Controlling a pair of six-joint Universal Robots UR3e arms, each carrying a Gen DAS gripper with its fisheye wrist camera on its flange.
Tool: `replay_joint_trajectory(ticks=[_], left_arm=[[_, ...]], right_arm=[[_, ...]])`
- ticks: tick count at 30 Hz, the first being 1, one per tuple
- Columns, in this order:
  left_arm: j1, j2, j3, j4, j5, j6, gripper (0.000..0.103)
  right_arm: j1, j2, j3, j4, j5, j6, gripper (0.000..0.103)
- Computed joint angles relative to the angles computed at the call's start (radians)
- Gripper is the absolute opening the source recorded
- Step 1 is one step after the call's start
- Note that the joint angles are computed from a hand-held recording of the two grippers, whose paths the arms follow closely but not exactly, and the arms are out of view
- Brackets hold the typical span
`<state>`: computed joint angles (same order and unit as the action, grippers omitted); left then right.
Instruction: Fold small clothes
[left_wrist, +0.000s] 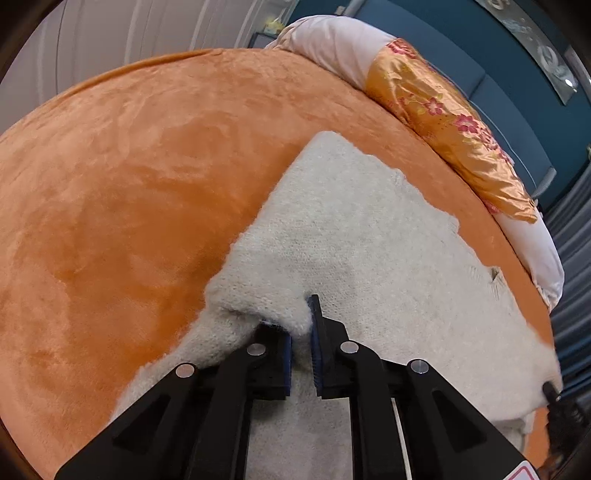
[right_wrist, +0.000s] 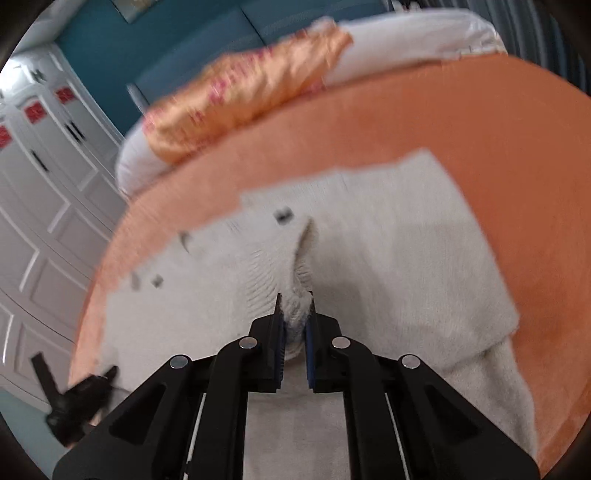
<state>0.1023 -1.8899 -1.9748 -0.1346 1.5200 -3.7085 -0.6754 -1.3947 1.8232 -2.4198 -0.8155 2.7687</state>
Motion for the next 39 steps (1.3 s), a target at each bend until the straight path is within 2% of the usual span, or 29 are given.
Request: replay_joint_trajectory(ticks=[1, 3, 5, 8, 10, 12, 13, 16, 18, 20, 23, 25, 26, 27, 29, 30, 32, 35, 36, 38, 39], left_arm=[[-0.007, -0.011, -0.006, 0.029, 0.012, 0.008, 0.012], [-0.024, -0.03, -0.01, 0.074, 0.036, 0.014, 0.012], [-0.023, -0.032, -0.024, 0.103, 0.036, 0.015, 0.012], [-0.024, -0.047, -0.038, 0.153, 0.037, 0.012, 0.012], [-0.024, -0.052, -0.043, 0.17, 0.038, 0.012, 0.013], [-0.025, -0.059, -0.051, 0.194, 0.039, 0.01, 0.013], [-0.024, -0.058, -0.061, 0.208, 0.038, 0.009, 0.013], [-0.016, -0.061, -0.074, 0.234, 0.024, 0.005, 0.013], [-0.014, -0.062, -0.08, 0.244, 0.018, 0.004, 0.013], [-0.011, -0.065, -0.087, 0.26, 0.014, 0.003, 0.013], [-0.012, -0.073, -0.095, 0.285, 0.015, 0.002, 0.013], [-0.019, -0.084, -0.093, 0.3, 0.026, 0.003, 0.013], [-0.018, -0.087, -0.095, 0.308, 0.024, 0.003, 0.013], [-0.014, -0.093, -0.099, 0.322, 0.017, 0.002, 0.013], [-0.009, -0.099, -0.106, 0.341, 0.008, 0.001, 0.013], [-0.008, -0.1, -0.109, 0.349, 0.006, 0.0, 0.013], [-0.008, -0.102, -0.111, 0.356, 0.008, 0.0, 0.013], [-0.009, -0.106, -0.113, 0.365, 0.009, 0.001, 0.013], [-0.011, -0.107, -0.112, 0.363, 0.011, 0.002, 0.013], [-0.012, -0.105, -0.113, 0.36, 0.014, 0.002, 0.013], [-0.01, -0.105, -0.113, 0.362, 0.011, 0.003, 0.013]], right_arm=[[0.005, 0.01, 0.003, -0.015, -0.017, -0.007, 0.008], [0.057, 0.103, -0.032, -0.014, -0.138, -0.024, 0.008], [0.035, 0.095, 0.018, -0.05, -0.107, -0.047, 0.008], [0.01, 0.015, 0.039, 0.005, -0.097, -0.039, 0.01], [-0.003, -0.059, 0.106, -0.108, -0.121, 0.031, 0.013], [-0.012, -0.129, 0.158, -0.195, -0.068, 0.063, 0.016], [-0.002, -0.142, 0.144, -0.175, -0.042, 0.049, 0.021], [0.157, -0.113, -0.009, 0.009, -0.054, -0.078, 0.036], [0.292, -0.021, -0.135, 0.076, -0.067, -0.136, 0.04], [0.398, 0.077, -0.246, 0.088, -0.098, -0.136, 0.041], [0.543, 0.26, -0.457, 0.097, -0.197, -0.105, 0.041], [0.612, 0.372, -0.615, 0.163, -0.252, -0.09, 0.049], [0.629, 0.395, -0.642, 0.194, -0.271, -0.095, 0.049], [0.65, 0.424, -0.669, 0.221, -0.307, -0.104, 0.049], [0.692, 0.49, -0.735, 0.226, -0.377, -0.114, 0.021], [0.699, 0.487, -0.718, 0.197, -0.381, -0.135, 0.003], [0.688, 0.469, -0.708, 0.172, -0.344, -0.137, 0.002], [0.632, 0.433, -0.664, 0.083, -0.254, -0.068, 0.002], [0.621, 0.468, -0.698, 0.104, -0.266, -0.047, 0.002], [0.647, 0.568, -0.809, 0.204, -0.37, -0.064, 0.002], [0.643, 0.574, -0.802, 0.204, -0.366, -0.079, 0.004]])
